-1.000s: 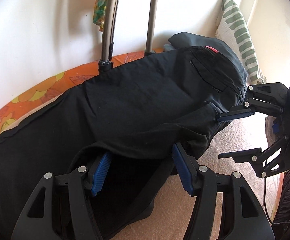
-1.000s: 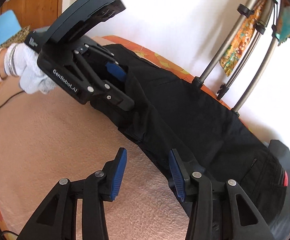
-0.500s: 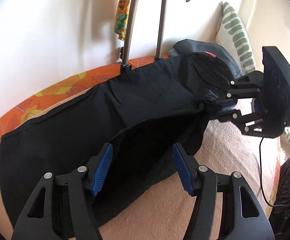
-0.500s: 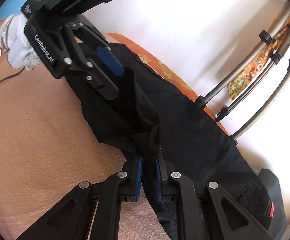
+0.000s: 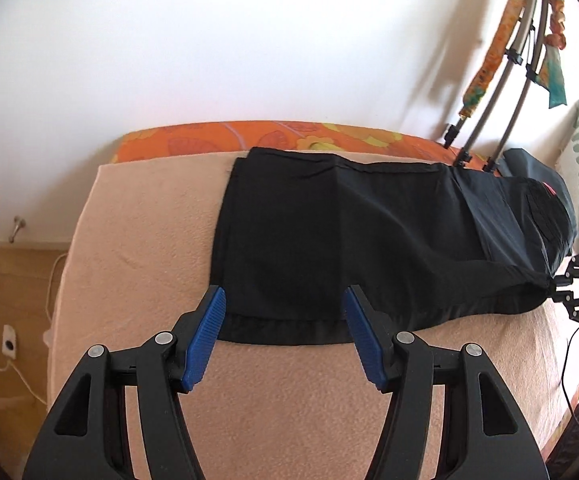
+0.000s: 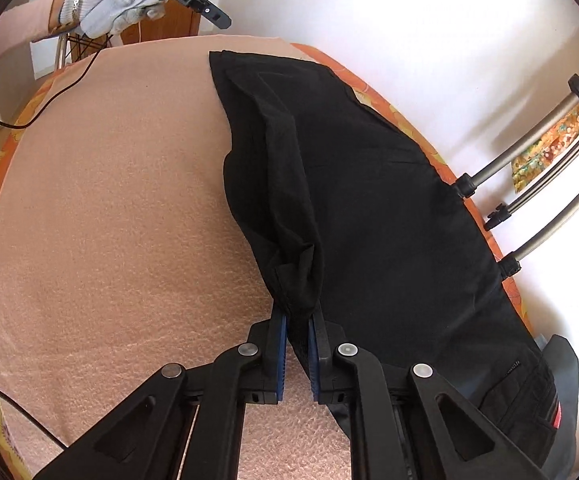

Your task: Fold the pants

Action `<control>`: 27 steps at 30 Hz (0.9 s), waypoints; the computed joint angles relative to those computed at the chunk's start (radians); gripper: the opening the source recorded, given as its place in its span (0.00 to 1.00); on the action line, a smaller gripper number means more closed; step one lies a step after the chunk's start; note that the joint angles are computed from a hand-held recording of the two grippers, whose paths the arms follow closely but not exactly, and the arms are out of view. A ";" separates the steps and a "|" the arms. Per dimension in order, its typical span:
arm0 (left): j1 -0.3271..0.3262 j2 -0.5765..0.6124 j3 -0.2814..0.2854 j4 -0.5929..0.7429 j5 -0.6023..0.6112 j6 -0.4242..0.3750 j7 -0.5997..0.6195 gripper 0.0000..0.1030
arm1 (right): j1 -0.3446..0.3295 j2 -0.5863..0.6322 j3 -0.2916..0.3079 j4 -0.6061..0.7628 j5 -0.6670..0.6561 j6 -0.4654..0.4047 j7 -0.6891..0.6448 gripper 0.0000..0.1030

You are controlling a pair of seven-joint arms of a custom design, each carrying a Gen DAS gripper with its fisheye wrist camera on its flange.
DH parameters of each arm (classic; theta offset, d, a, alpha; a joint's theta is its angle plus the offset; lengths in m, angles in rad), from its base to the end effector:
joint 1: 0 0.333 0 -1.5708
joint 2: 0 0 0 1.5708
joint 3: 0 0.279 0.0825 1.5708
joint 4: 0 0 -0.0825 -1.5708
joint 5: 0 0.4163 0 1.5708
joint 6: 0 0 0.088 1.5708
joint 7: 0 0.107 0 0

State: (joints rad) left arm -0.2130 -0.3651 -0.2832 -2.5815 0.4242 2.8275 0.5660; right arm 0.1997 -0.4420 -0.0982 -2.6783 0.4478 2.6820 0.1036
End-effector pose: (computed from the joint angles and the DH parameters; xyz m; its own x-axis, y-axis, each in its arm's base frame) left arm 0.4238 -0.2497 0.3888 0.0743 -0.9841 0.1613 -0.7891 -0.1569 -0.5938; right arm 0.4562 0.0357 0.3658 0.8656 -0.3990 0.3025 -0.2592 -0.8740 -0.4111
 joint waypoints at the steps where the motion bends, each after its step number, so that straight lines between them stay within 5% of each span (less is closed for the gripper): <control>1: 0.010 0.004 0.002 -0.005 -0.001 0.002 -0.015 0.59 | -0.009 0.007 0.008 0.009 -0.013 -0.011 0.017 0.07; 5: 0.035 0.037 0.011 -0.020 -0.002 0.075 -0.048 0.59 | -0.031 0.001 0.029 0.025 -0.056 -0.030 0.066 0.12; 7: 0.049 0.065 0.000 -0.003 0.025 0.080 -0.046 0.59 | -0.036 -0.022 0.028 0.033 -0.064 -0.070 0.093 0.31; 14: 0.071 0.134 -0.010 0.034 0.090 0.052 -0.085 0.59 | 0.025 -0.081 -0.012 0.101 0.075 -0.219 0.112 0.36; 19: 0.068 0.182 -0.028 0.075 0.201 0.004 -0.142 0.55 | 0.092 -0.021 0.049 0.113 0.120 -0.131 0.098 0.41; 22: 0.063 0.196 -0.025 0.087 0.280 -0.012 -0.207 0.48 | 0.115 0.047 0.096 0.115 0.087 -0.059 0.123 0.37; 27: 0.068 0.164 -0.019 0.063 0.374 -0.015 -0.304 0.11 | 0.128 0.169 0.131 0.159 0.034 0.020 0.208 0.27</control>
State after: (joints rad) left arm -0.1455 -0.2007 -0.3020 -2.5189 0.7979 2.8123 0.2617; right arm 0.3280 -0.2726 0.0324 -2.5189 0.4814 2.7015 0.3121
